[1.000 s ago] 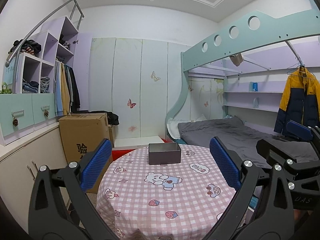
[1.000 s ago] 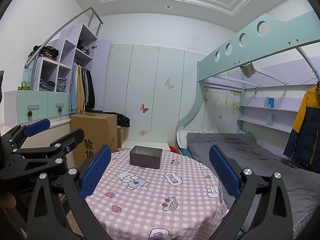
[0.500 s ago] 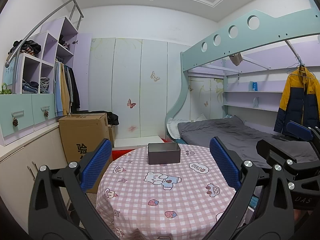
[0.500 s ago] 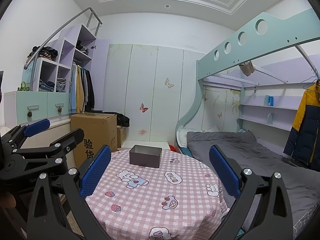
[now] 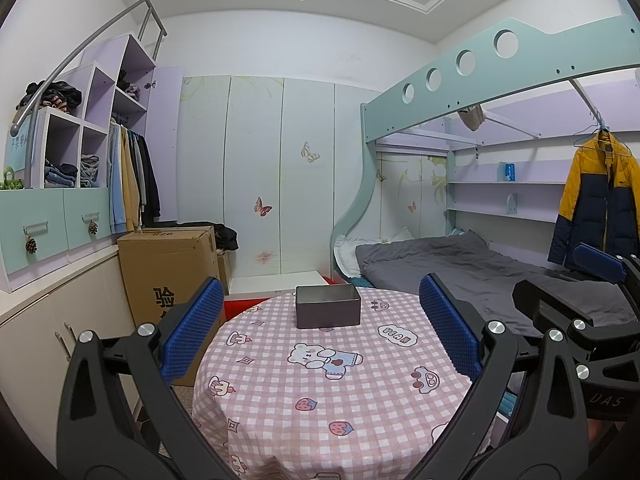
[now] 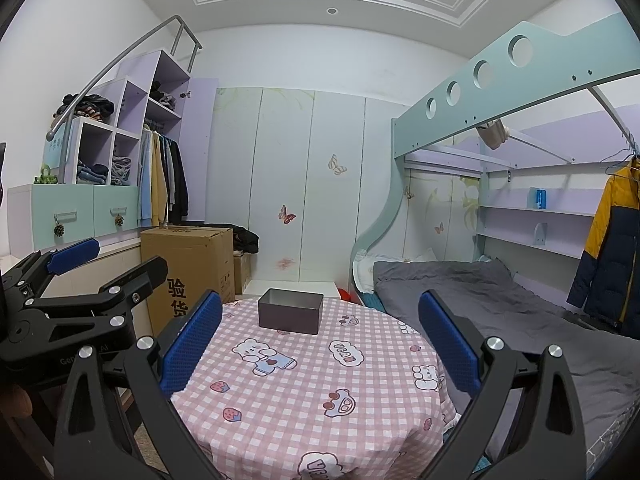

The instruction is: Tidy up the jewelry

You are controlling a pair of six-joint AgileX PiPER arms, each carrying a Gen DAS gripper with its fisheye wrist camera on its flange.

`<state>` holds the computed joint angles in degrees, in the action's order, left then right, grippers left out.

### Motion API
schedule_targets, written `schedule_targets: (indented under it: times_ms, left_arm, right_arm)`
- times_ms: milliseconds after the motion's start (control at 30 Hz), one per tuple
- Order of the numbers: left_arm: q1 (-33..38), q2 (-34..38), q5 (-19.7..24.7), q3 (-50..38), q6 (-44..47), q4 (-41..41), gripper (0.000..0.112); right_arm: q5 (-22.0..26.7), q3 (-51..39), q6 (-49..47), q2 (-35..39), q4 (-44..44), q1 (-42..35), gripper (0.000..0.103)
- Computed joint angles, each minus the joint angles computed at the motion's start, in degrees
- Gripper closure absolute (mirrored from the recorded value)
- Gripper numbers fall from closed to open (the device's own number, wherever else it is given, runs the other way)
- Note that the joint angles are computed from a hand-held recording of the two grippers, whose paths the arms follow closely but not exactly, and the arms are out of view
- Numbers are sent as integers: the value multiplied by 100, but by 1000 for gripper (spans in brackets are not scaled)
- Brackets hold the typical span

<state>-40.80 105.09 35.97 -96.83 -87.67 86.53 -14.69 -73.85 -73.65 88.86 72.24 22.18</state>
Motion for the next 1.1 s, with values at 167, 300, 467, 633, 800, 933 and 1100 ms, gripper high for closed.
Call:
schedule_targets:
  times_ms: [167, 300, 467, 633, 800, 933, 1100]
  left_arm:
    - [-1, 3, 3, -6, 14, -11, 16]
    - [4, -4, -3, 1, 17, -12, 16]
    - [6, -2, -4, -2, 25, -25, 16]
    - [10, -10, 8, 28, 4, 3, 16]
    - [7, -1, 31, 30, 18, 11, 16]
    - [23, -21, 27, 66, 8, 42, 16]
    - [21, 2, 32, 35, 18, 29, 16]
  right_arm:
    - [11, 2, 7, 1, -7, -7, 8]
    - [-6, 8, -31, -9, 36, 3, 8]
    - [1, 10, 2, -5, 6, -5, 8]
    - [-23, 32, -4, -18, 27, 11, 8]
    - [-46, 28, -60, -16, 79, 19, 8]
    - [-121, 74, -35, -27, 81, 62, 8]
    - [-164, 99, 62, -21, -12, 84, 8]
